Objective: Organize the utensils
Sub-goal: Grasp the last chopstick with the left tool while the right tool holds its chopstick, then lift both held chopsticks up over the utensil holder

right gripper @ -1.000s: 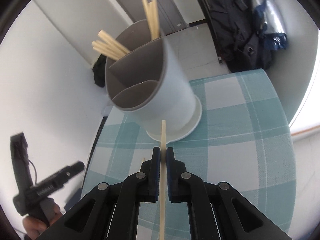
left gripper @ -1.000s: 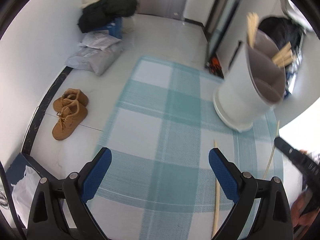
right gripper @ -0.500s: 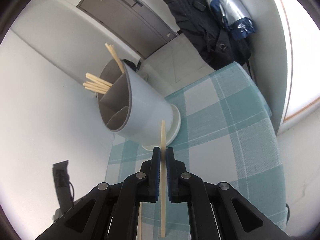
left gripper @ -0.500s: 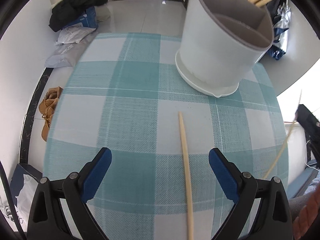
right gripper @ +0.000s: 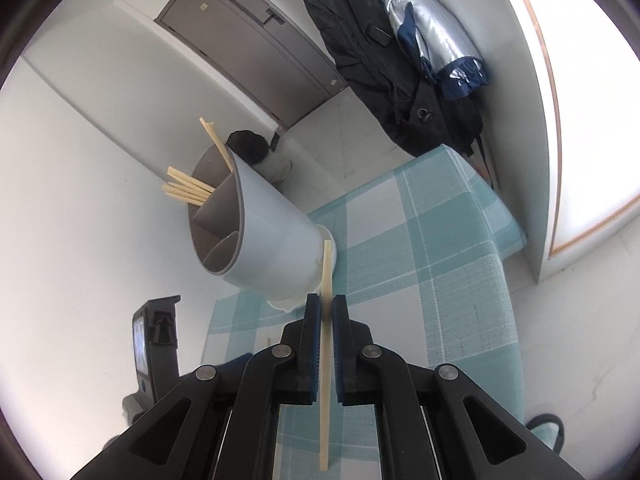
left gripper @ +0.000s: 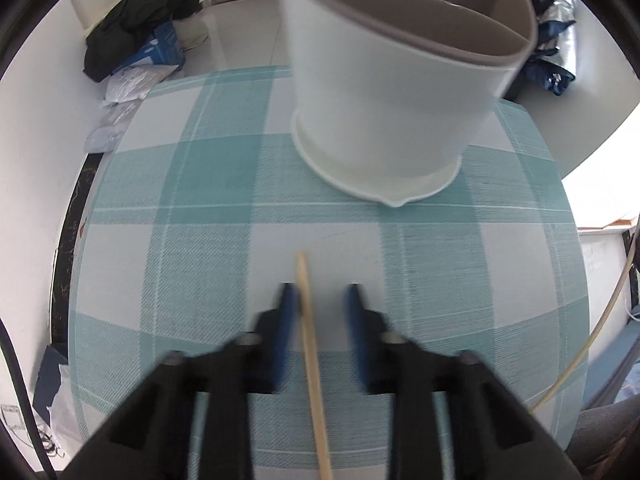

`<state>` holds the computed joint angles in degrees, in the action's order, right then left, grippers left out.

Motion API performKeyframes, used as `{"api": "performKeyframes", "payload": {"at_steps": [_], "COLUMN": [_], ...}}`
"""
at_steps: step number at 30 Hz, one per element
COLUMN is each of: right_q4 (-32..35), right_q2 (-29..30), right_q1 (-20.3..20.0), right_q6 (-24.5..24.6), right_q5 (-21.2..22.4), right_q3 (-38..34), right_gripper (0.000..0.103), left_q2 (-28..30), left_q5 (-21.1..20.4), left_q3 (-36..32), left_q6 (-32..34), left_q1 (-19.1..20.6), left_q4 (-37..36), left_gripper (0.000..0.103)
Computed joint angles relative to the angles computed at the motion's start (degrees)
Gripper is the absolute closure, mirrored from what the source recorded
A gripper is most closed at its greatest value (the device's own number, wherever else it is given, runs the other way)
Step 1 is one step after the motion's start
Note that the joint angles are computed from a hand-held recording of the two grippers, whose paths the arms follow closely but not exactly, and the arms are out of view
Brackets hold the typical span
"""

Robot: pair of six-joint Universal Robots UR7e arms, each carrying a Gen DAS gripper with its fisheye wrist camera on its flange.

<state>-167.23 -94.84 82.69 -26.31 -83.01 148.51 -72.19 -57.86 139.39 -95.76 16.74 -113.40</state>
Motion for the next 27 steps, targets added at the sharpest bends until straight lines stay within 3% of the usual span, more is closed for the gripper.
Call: {"api": "performKeyframes", "payload": {"at_steps": [1, 9, 20, 27], "right_q4": [0.0, 0.1, -5.3, -12.3], "right_q2": [-0.1, -1.2, -3.0, -2.4], "right_q1": [-0.1, 0.1, 3.1, 6.4], "right_q6": [-0.1, -0.9, -5.7, -9.3], "right_q5": [0.1, 0.7, -0.3, -2.7], "right_q3": [0.0, 0.1, 3.5, 6.7], "right_gripper": [0.098, 0.098, 0.098, 0.098], "left_q2": [-0.1, -0.4, -6.0, -8.2], "left_q5": [-0.1, 2.6, 10.1, 13.9], "left_q3": [0.1, 0.8, 0.2, 1.5], "left_q6": [0.2, -0.5, -9.7, -10.1], "left_q1": [0.1, -1.8, -14.0, -15.3], "left_q4": [-0.7, -1.9, 6.8, 8.0], "left_gripper": [0.101, 0.101, 0.101, 0.102]}}
